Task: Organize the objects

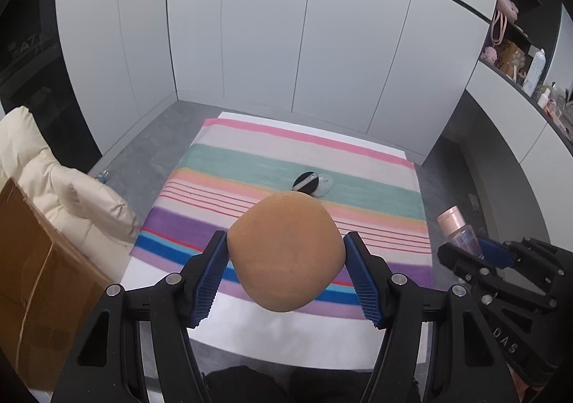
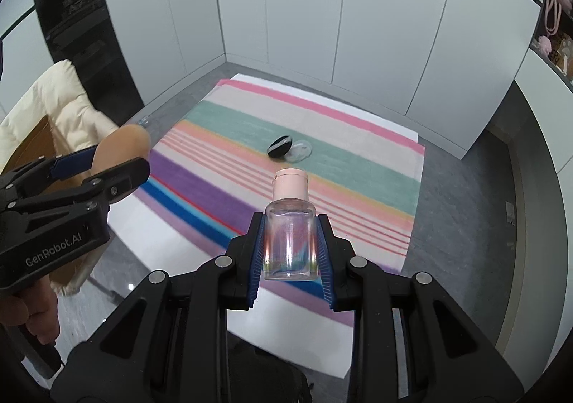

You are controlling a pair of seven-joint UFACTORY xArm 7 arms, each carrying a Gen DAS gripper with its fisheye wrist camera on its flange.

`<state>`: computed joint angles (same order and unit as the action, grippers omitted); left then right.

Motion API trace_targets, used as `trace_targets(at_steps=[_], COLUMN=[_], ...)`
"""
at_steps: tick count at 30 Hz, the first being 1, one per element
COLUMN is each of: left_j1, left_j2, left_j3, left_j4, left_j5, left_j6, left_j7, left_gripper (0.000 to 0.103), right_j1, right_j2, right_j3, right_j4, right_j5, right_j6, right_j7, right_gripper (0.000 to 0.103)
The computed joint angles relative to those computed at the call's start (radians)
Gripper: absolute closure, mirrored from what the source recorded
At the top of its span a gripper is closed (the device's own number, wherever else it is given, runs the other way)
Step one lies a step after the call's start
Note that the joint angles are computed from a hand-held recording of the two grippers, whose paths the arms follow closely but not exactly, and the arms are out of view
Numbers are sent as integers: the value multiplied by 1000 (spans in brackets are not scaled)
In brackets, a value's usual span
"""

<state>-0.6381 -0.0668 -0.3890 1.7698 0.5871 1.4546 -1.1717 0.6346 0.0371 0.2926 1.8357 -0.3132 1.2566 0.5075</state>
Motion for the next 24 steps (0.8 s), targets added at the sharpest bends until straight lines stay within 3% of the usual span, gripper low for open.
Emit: trace_targets(at_steps=[11,18,24], left_j1=[5,61,134], left_j2=[-62,-142,-228], left_j3=[-42,-48,-69], left_j4=[-87,-167,-237], left_j5=[33,-3,-30], left_j6=[9,-29,-51], left_j7=[-51,-73,-56], left_gripper=[36,36,36], right_j1=[-37,-49,-5], right_j2=[-99,-73,-8], right_j3=[22,28,38], right_j4=[-145,-120,-36], right_j5=[35,56,22], right_j6=[-63,-82,-62], right_j7=[-20,-18,-28], right_gripper=[74,74,74])
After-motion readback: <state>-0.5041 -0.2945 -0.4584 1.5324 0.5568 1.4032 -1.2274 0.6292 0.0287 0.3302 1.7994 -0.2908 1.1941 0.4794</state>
